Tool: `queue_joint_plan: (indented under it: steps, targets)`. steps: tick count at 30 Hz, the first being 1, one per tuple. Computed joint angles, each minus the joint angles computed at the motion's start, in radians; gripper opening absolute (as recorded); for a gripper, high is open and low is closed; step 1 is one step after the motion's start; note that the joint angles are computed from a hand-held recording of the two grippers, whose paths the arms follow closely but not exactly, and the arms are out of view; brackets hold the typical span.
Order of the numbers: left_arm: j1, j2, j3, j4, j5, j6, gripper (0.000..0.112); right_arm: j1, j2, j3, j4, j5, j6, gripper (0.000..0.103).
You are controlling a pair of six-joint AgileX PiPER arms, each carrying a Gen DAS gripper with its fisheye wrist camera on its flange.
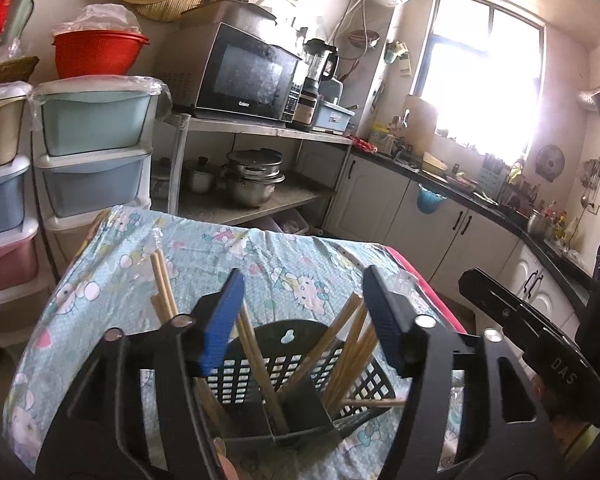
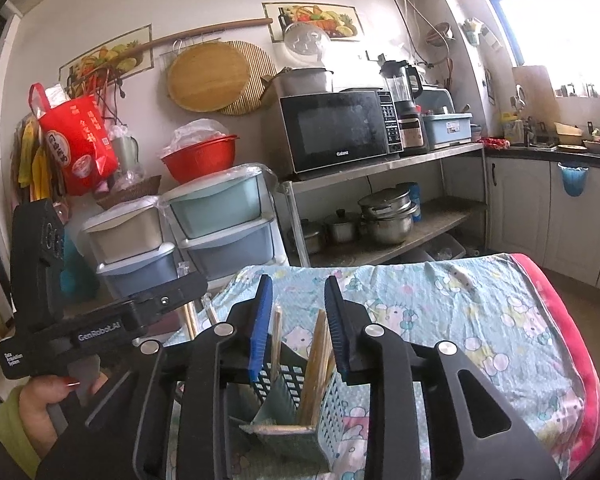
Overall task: Organize utensils
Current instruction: 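Withdraw both open grippers from the caddy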
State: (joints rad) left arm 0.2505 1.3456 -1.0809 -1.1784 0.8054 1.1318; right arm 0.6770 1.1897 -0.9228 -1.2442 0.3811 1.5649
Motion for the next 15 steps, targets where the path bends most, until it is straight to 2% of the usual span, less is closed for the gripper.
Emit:
queue_joint_plan:
  steps: [6, 10, 15]
  targets:
    - [0.033, -0.018, 0.023, -0.002, 0.024, 0.010, 0.073, 0.020, -0.032, 0.025, 0.022, 0.025, -0.011, 0.031]
    - [0.061, -0.037, 0.045, -0.019, 0.053, 0.024, 0.082, 0.021, -0.062, 0.049, 0.065, 0.017, -0.031, 0.040]
    - [0.088, -0.077, 0.090, -0.032, 0.078, 0.052, 0.092, 0.044, -0.093, 0.074, 0.088, 0.046, -0.044, 0.042]
